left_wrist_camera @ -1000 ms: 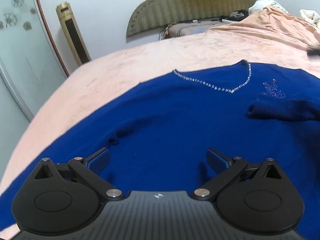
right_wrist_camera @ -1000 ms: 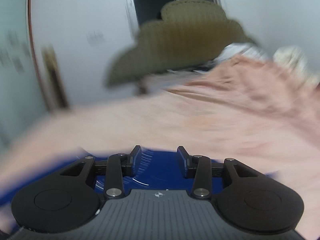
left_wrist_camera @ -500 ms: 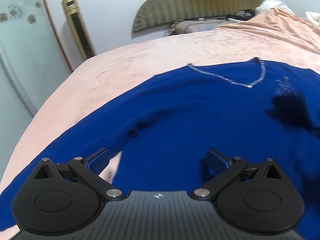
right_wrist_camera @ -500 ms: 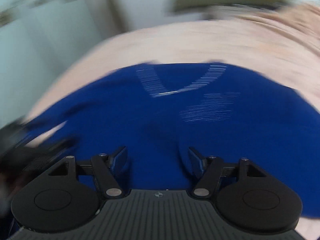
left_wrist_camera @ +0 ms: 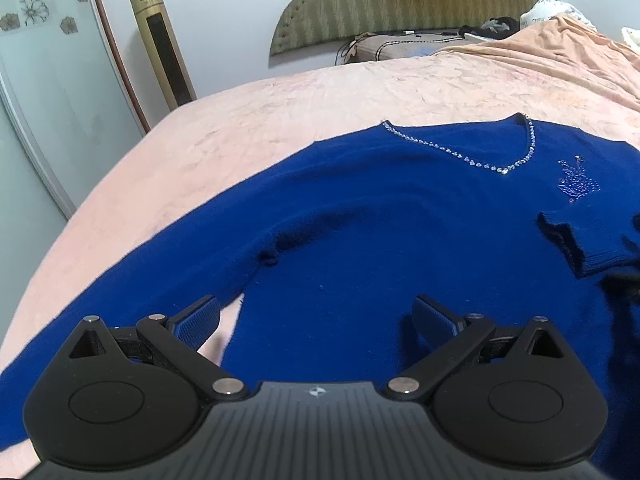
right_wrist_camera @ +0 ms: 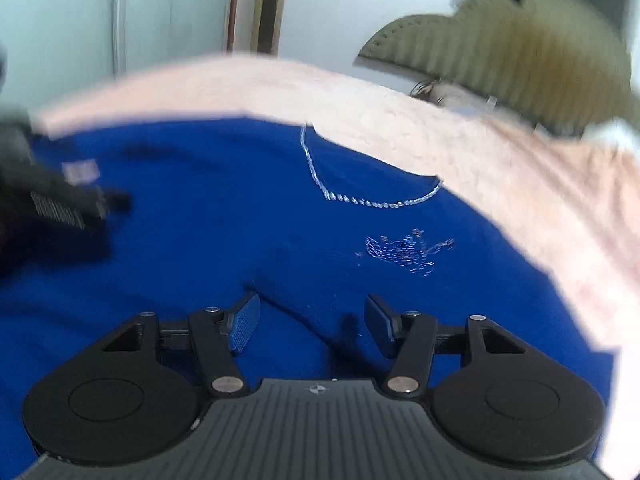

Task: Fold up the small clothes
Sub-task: 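Carry the held sleeve across the sweater body with the right tool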

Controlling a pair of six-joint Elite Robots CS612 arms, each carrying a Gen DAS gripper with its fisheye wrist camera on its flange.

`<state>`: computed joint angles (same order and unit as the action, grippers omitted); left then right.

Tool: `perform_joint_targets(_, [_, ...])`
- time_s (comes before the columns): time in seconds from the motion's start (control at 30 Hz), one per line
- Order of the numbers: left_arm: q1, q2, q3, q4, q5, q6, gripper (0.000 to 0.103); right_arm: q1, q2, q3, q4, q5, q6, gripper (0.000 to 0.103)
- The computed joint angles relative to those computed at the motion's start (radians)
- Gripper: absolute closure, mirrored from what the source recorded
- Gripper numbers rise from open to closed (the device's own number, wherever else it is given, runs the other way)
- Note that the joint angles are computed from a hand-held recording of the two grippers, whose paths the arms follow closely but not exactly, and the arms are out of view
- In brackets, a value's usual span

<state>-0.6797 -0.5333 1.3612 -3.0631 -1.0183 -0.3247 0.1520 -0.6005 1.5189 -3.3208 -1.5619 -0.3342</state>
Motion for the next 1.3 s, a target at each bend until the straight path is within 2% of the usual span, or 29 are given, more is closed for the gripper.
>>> perform_joint_targets(0.03, [0.000,-0.001,0.002,-0.001,-0.003,-0.001,0.000,0.020,0.016,-0.018,0.001,-0.074,-0.042,0.041])
perform_joint_targets(0.1, [-0.002,-0.001,0.004,-0.009,-0.004,0.008,0.000,0.041,0.047,-0.047,-0.029,-0.144,-0.095,0.042])
perform_joint_targets(0.17, [-0.003,-0.003,0.011,-0.016,0.001,0.015,0.000,0.046,0.067,-0.063,-0.067,-0.145,-0.118,0.060])
perform_joint_targets(0.23, [-0.001,-0.007,0.018,-0.026,0.001,0.022,0.000,0.049,0.084,-0.084,-0.086,-0.136,-0.113,0.099])
perform_joint_targets(0.3, [0.002,-0.011,0.027,-0.041,0.009,0.026,0.000,0.049,0.093,-0.093,-0.112,-0.146,-0.093,0.099])
perform_joint_targets(0.33, [0.004,-0.013,0.032,-0.043,0.017,0.022,0.000,0.042,0.088,-0.089,-0.124,-0.125,-0.055,0.099])
perform_joint_targets(0.37, [0.007,-0.015,0.035,-0.042,0.022,0.015,0.000,0.029,0.094,-0.099,-0.132,-0.099,-0.007,0.099])
perform_joint_targets(0.43, [0.017,-0.018,0.039,-0.037,0.026,-0.007,0.000,-0.003,0.070,-0.086,-0.164,-0.064,0.115,0.100])
perform_joint_targets(0.47, [0.021,-0.020,0.043,-0.036,0.029,-0.021,0.000,-0.020,0.061,-0.092,-0.183,-0.087,0.176,0.100])
perform_joint_targets(0.53, [0.028,-0.023,0.050,-0.032,0.034,-0.052,0.000,-0.055,0.046,-0.102,-0.244,-0.181,0.316,0.099])
perform_joint_targets(0.63, [0.037,-0.027,0.057,-0.023,0.039,-0.083,0.000,-0.087,0.024,-0.111,-0.353,-0.394,0.565,0.095])
perform_joint_targets(0.67, [0.039,-0.028,0.060,-0.020,0.042,-0.086,0.000,-0.088,0.024,-0.118,-0.385,-0.432,0.601,0.095])
perform_joint_targets(0.73, [0.041,-0.029,0.062,-0.013,0.052,-0.091,0.000,-0.074,0.034,-0.147,-0.436,-0.458,0.567,0.095])
perform_joint_targets(0.77, [0.042,-0.029,0.062,-0.009,0.054,-0.093,0.000,-0.060,0.048,-0.174,-0.439,-0.440,0.516,0.095])
perform_joint_targets(0.83, [0.043,-0.032,0.066,-0.008,0.057,-0.097,0.000,-0.037,0.073,-0.222,-0.392,-0.349,0.448,0.095])
perform_joint_targets(0.97, [0.040,-0.042,0.085,-0.019,0.066,-0.091,0.000,0.003,0.135,-0.335,-0.232,-0.099,0.410,0.096])
perform_joint_targets(1.07, [0.038,-0.047,0.100,-0.014,0.088,-0.091,0.000,0.039,0.188,-0.427,-0.116,0.013,0.344,0.096])
perform_joint_targets(1.13, [0.041,-0.050,0.105,-0.001,0.091,-0.106,0.000,0.060,0.203,-0.451,-0.066,0.056,0.314,0.096])
perform_joint_targets(1.3, [0.049,-0.058,0.122,0.015,0.087,-0.143,0.000,0.092,0.213,-0.472,0.025,0.079,0.291,0.096])
